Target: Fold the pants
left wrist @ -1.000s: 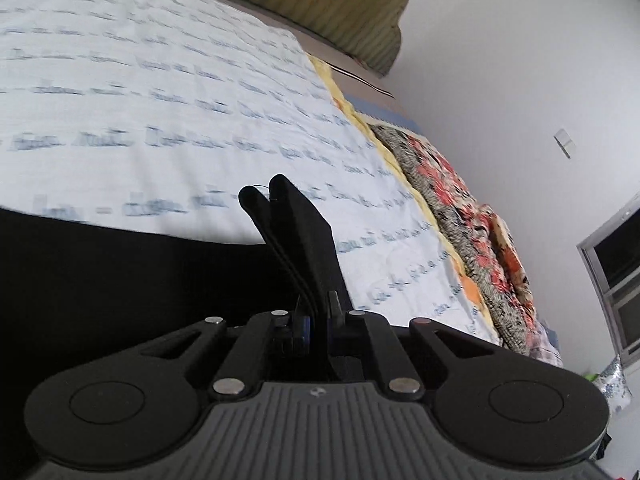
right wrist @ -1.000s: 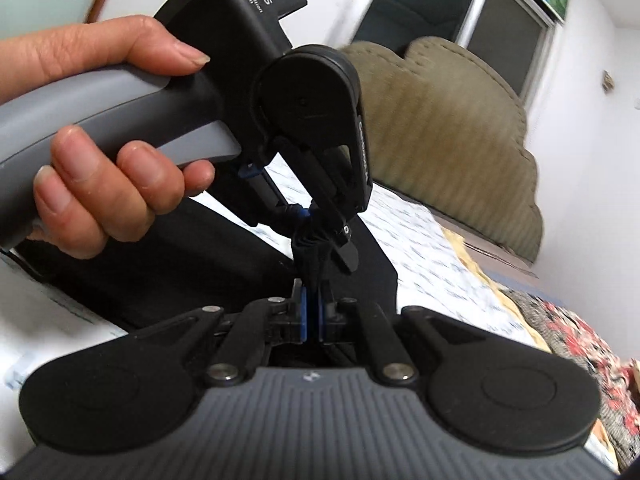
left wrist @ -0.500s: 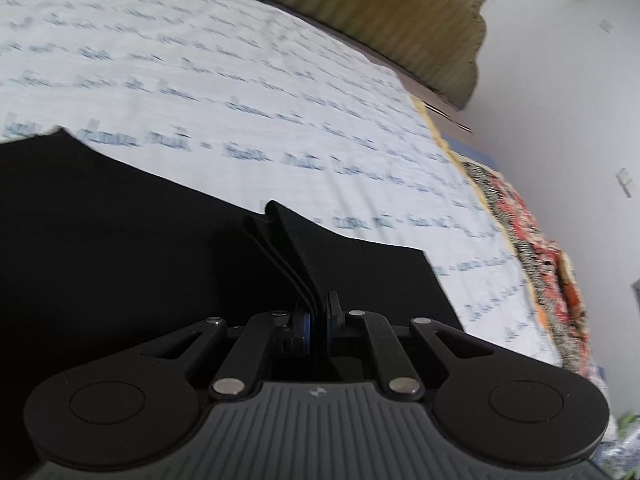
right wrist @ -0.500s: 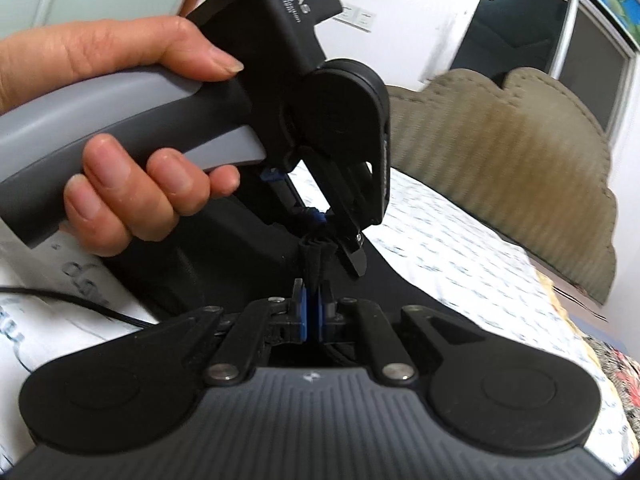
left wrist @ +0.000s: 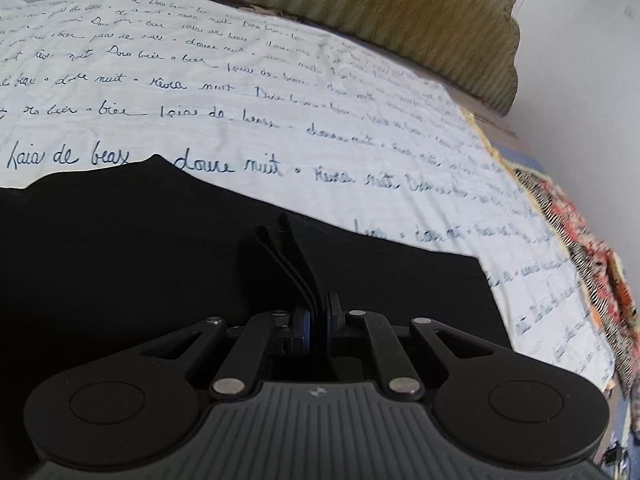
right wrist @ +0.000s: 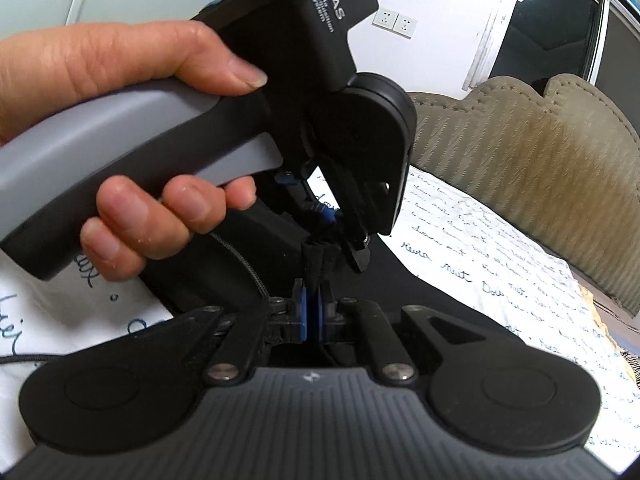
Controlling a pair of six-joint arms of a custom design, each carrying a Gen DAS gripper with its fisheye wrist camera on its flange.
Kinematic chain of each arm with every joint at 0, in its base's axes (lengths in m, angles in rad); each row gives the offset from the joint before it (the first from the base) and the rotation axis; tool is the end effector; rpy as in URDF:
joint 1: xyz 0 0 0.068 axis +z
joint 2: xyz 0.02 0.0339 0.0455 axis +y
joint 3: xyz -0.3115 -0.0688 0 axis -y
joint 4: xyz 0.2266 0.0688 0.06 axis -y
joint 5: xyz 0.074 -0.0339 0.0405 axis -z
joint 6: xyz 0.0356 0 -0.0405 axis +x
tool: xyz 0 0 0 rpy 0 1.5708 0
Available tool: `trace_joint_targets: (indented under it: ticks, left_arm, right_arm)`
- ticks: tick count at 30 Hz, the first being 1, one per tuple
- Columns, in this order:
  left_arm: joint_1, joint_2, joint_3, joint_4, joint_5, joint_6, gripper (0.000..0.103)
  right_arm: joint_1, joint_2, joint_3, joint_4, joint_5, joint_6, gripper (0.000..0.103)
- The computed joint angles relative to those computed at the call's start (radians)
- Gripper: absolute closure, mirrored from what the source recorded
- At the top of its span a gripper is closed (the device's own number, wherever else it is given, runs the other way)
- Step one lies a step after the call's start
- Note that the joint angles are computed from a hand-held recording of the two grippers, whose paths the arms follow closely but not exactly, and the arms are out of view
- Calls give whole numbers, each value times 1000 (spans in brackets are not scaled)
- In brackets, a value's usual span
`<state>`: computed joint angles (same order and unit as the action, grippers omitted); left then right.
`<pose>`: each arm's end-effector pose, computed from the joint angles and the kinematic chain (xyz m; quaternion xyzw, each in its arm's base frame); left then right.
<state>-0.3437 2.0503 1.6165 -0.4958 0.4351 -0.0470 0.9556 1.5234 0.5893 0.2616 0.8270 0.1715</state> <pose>0.4263 -0.1685 0.2639 0.2042 0.9064 -0.2607 0.2621 0.1743 0.2013 0.2170 -0.1539 0.8290 -0.0936 0.5295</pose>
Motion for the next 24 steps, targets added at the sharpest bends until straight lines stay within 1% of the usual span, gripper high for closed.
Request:
trace_joint_targets:
  ticks: [4, 6, 8, 9, 10, 11, 12, 13, 14, 15, 17, 18, 21, 22, 24]
  left_arm:
    - [29, 8, 58, -102, -13, 12, 91]
    - [51, -15, 53, -107, -33, 27, 88]
    - [76, -58, 22, -76, -84, 42, 83]
    - [91, -77, 13, -67, -108, 57, 71]
    - [106, -91, 12, -69, -125, 73, 51]
    - [125, -108, 5, -65, -140, 83, 38]
    - [146, -129, -13, -45, -151, 91, 22]
    - [168, -157, -41, -14, -164, 104, 19]
    - [188, -177, -53, 0, -178, 122, 19]
    - [209, -194, -64, 6, -193, 145, 19]
    - [261, -215, -65, -10, -205, 192, 19]
    - [288, -220, -65, -16, -204, 208, 19]
    - [364, -220, -68, -27, -205, 235, 19]
    - [385, -219, -74, -24, -205, 240, 19]
    - [418, -224, -100, -6, -201, 241, 19]
  right_arm:
    - [-91, -18, -4, 28, -100, -47, 97]
    - [-103, -10, -3, 25, -115, -48, 97]
    - [-110, -2, -1, 26, -125, -47, 96]
    - [-116, 1, -1, 31, -130, -50, 96]
    - [-124, 4, 0, 36, -137, -55, 96]
    - [-128, 8, 0, 44, -139, -57, 96]
    - [-133, 15, 4, 48, -141, -59, 96]
    - [-140, 21, 9, 50, -144, -66, 96]
    - [-142, 26, 12, 52, -143, -69, 96]
    - [-153, 31, 21, 46, -153, -71, 91]
    - [-158, 17, 48, -34, -198, -55, 89]
    - [-124, -14, 40, -68, -198, -38, 88]
    - [-138, -155, -6, -39, -326, -7, 89]
    - [-144, -175, -6, -29, -322, 0, 88]
    - [-155, -150, 23, -33, -257, -25, 88]
